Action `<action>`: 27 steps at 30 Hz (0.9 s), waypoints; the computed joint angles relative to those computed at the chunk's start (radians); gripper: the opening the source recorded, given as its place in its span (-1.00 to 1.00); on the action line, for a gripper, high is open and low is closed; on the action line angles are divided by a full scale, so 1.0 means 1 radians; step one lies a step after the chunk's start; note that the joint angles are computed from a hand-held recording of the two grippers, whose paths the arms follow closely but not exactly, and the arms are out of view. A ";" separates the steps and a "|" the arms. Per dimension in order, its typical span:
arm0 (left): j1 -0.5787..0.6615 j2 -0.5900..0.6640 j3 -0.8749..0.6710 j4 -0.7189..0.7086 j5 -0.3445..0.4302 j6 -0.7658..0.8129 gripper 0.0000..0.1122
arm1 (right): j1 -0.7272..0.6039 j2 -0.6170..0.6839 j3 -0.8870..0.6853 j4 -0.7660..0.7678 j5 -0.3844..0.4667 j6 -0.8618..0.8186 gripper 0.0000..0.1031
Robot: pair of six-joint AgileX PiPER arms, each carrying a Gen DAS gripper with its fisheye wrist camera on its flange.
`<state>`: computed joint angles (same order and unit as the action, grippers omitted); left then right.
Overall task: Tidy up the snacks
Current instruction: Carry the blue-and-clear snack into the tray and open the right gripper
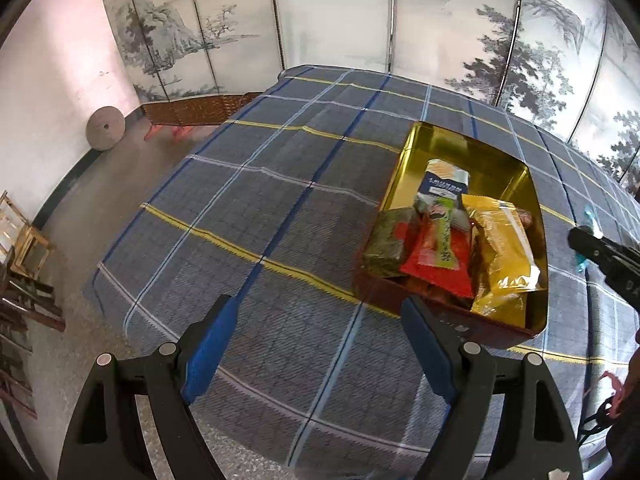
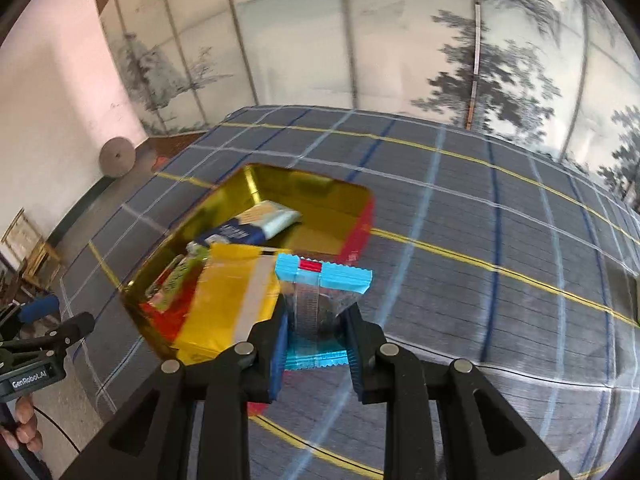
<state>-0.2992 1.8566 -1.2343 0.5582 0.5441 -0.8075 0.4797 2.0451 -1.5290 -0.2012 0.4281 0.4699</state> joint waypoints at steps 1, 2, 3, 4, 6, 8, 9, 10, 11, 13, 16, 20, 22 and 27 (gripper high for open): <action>0.003 -0.004 0.005 -0.001 -0.001 0.001 0.45 | 0.009 0.013 -0.017 0.003 0.006 -0.002 -0.50; 0.004 -0.007 0.008 0.000 -0.002 0.001 0.45 | 0.014 0.024 -0.031 0.008 0.011 -0.009 -0.50; 0.006 -0.011 0.013 0.005 -0.002 -0.004 0.45 | 0.023 0.041 -0.055 0.009 0.024 -0.017 -0.50; 0.009 -0.014 0.018 0.010 -0.002 -0.007 0.45 | 0.028 0.051 -0.070 0.010 0.032 -0.020 -0.50; 0.013 -0.019 0.027 0.027 0.000 -0.023 0.45 | 0.038 0.067 -0.093 0.015 0.041 -0.028 -0.50; 0.020 -0.021 0.032 0.027 -0.001 -0.022 0.46 | 0.049 0.082 -0.119 0.002 0.055 -0.022 -0.50; 0.024 -0.022 0.036 0.024 -0.003 -0.021 0.47 | 0.053 0.089 -0.130 0.005 0.060 -0.026 -0.50; 0.027 -0.022 0.035 0.022 -0.001 -0.019 0.47 | 0.057 0.097 -0.143 0.002 0.066 -0.027 -0.50; 0.030 -0.022 0.037 0.022 0.000 -0.020 0.47 | 0.062 0.107 -0.159 -0.006 0.076 -0.024 -0.50; 0.036 -0.023 0.038 0.020 0.002 -0.021 0.47 | 0.064 0.117 -0.178 0.003 0.087 -0.034 -0.50; 0.044 -0.026 0.041 0.018 0.002 -0.020 0.47 | 0.074 0.144 -0.214 -0.011 0.108 -0.024 -0.50; 0.049 -0.023 0.041 0.016 0.005 -0.015 0.47 | 0.085 0.178 -0.250 -0.025 0.126 -0.010 -0.50; 0.050 -0.023 0.041 0.016 0.006 -0.015 0.48 | 0.091 0.184 -0.256 -0.058 0.126 0.017 -0.50; 0.053 -0.016 0.037 0.009 0.008 -0.011 0.48 | 0.083 0.208 -0.298 -0.026 0.143 -0.010 -0.50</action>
<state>-0.2465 1.8406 -1.1977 0.5676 0.5523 -0.8189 0.5628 2.2528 -1.8268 -0.2268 0.5710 0.4596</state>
